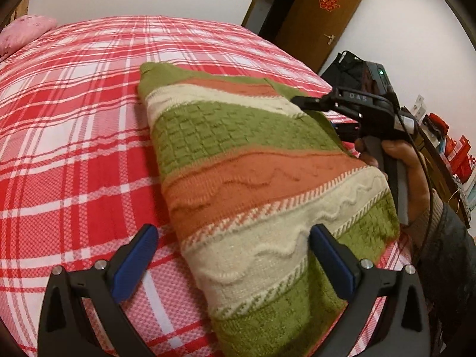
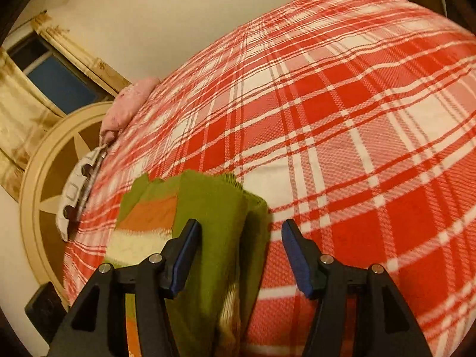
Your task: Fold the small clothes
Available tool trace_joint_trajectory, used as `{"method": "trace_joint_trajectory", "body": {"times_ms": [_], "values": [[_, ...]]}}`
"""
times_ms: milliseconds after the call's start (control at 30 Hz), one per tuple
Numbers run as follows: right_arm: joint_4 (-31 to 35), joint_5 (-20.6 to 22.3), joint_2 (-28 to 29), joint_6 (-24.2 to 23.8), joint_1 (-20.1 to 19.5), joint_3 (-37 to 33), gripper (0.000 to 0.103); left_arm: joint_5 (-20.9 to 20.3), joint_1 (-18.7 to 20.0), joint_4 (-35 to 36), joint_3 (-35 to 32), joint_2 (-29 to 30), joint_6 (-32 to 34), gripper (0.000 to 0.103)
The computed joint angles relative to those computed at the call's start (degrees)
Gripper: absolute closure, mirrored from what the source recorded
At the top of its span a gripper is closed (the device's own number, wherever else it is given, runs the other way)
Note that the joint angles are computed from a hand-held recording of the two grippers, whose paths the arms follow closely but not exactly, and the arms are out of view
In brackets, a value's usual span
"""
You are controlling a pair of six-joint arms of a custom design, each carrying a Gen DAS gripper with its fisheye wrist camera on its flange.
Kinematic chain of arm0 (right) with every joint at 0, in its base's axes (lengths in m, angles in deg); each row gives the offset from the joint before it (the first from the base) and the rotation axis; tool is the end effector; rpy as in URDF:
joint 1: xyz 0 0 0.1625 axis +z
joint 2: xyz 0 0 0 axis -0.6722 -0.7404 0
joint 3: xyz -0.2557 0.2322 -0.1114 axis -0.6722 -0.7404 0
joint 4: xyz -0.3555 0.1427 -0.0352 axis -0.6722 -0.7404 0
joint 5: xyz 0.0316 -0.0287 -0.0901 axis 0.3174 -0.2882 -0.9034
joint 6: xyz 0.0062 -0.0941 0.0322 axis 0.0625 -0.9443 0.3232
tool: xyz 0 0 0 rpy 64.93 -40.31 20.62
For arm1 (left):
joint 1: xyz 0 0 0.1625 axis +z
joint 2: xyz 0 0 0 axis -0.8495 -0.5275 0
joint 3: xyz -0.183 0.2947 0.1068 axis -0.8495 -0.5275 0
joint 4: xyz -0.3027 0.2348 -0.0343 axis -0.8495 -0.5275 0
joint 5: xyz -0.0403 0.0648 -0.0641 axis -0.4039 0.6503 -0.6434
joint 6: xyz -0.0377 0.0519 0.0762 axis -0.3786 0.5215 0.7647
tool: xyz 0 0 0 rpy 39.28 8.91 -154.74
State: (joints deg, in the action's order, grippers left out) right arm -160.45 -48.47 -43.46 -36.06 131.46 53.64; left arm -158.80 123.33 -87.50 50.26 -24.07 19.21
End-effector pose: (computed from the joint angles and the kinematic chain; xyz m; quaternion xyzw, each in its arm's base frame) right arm 0.1095 -0.8144 0.1971 0.0594 -0.9504 0.2918 0.0899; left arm -0.1473 -0.7113 0.1603 0.2494 0.9379 -0.2027 0.1307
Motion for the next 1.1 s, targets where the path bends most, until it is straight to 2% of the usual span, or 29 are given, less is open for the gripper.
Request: {"method": "trace_joint_trajectory", "body": {"times_ms": [100, 200, 233, 267, 367, 500, 633, 733, 1100], "values": [[1.8, 4.6, 0.7, -0.1, -0.7, -1.2, 0.045, 0.3, -0.2, 0.3, -0.6, 0.5, 0.7, 0.0], [2.1, 4.6, 1.7, -0.9, -0.5, -2.2, 0.045, 0.0, -0.3, 1.3, -1.4, 1.0, 1.7, 0.0], [1.9, 4.8, 1.8, -0.9, -0.5, -2.2, 0.05, 0.0, -0.3, 1.6, -1.6, 1.1, 1.9, 0.0], [2.1, 5.1, 1.8, -0.5, -0.6, -2.2, 0.062, -0.2, -0.3, 1.6, -1.5, 1.0, 2.1, 0.005], [1.4, 8.0, 1.2, 0.5, -1.2, -0.9, 0.076, -1.1, -0.4, 0.9, -0.4, 0.4, 3.5, 0.017], [-2.6, 6.0, 0.7, -0.8, -0.1, 1.6, 0.079, -1.6, -0.3, 0.1, 0.6, -0.4, 3.6, 0.028], [-5.9, 6.1, -0.8, -1.2, 0.2, 4.7, 0.08, -1.5, -0.7, -2.6, 3.2, -2.0, 5.4, 0.051], [-8.1, 5.6, -1.9, -2.3, 0.8, 6.8, 0.08, -1.5, -1.0, -3.5, 4.2, -2.9, 6.6, 0.061], [-12.3, 6.0, -5.3, -2.0, 2.7, 13.0, 0.081, -2.1, -1.6, -3.5, 7.3, -7.0, 5.8, 0.067]]}}
